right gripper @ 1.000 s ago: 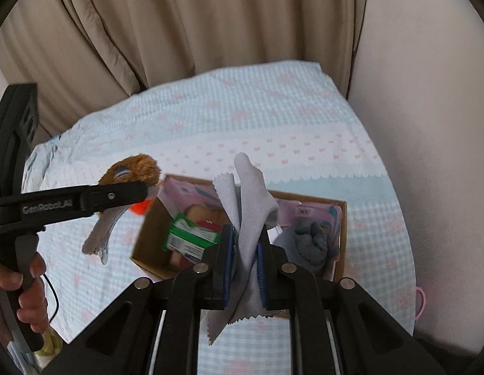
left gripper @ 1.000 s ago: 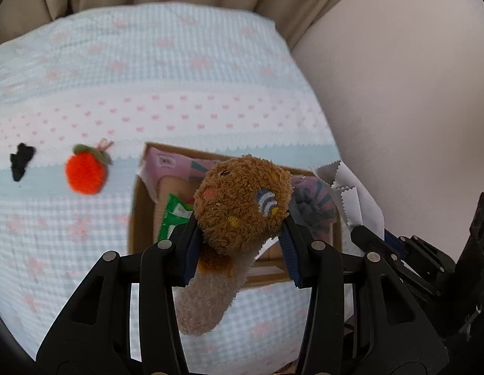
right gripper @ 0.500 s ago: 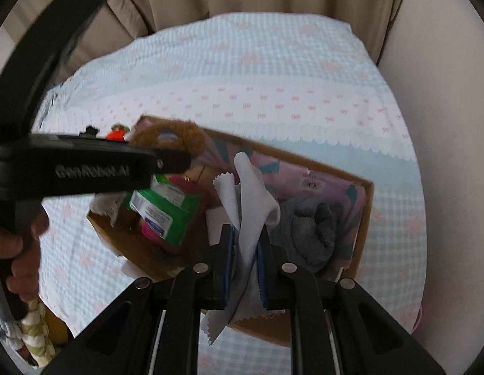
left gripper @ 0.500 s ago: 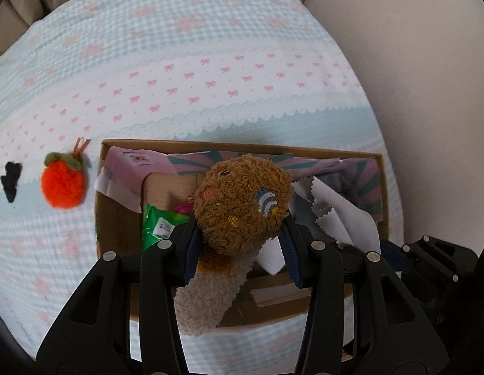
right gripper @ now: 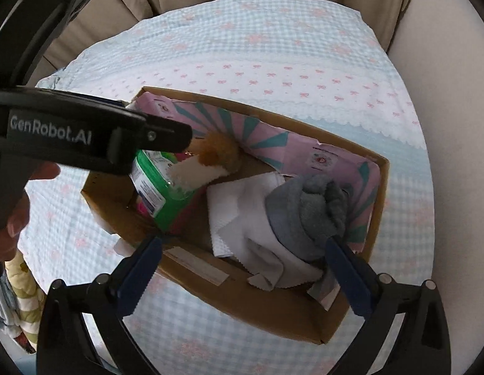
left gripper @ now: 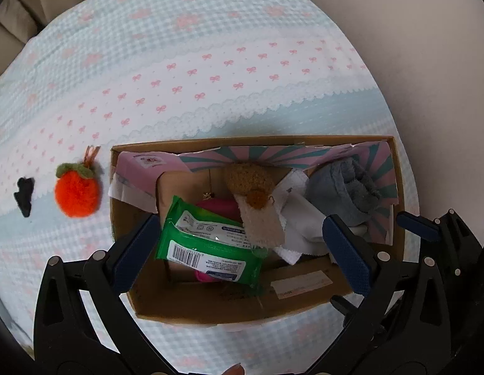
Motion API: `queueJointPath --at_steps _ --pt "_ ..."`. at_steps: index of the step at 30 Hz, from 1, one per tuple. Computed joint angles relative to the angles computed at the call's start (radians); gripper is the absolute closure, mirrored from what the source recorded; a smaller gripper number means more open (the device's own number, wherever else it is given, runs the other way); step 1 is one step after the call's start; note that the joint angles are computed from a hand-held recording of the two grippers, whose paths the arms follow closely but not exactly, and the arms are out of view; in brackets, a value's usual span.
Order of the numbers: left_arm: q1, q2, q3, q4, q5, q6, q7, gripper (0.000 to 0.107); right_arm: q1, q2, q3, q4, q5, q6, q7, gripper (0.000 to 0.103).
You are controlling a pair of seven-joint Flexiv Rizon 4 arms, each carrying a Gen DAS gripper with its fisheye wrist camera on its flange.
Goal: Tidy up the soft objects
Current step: 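Lift both tools out of the box back over the bed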
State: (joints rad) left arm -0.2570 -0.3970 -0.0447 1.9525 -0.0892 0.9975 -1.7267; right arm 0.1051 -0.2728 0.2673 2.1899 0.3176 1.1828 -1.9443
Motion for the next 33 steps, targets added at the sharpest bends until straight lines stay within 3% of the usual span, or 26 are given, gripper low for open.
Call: queueJointPath --at_steps 9,20,27,33 --pt "-0.002 0.050 -0.003 0.013 0.013 0.010 0.024 0.004 0.017 0.031 -0.013 0.035 -0.035 0.055 0.059 0.000" --pt "0.031 0.179 -0.032 0.134 -0.101 0.094 0.120 0.004 0.046 0.136 -0.027 0.085 -0.050 0.098 0.147 0.000" --pt "0.041 0.328 -0.023 0.234 -0.187 0.147 0.238 0.004 0.102 0.272 -0.074 0.206 -0.276 0.187 0.442 0.000" --pt "0.046 0.499 0.032 0.335 -0.268 0.130 0.363 0.004 0.123 0.413 -0.045 0.245 -0.326 0.139 0.674 0.000"
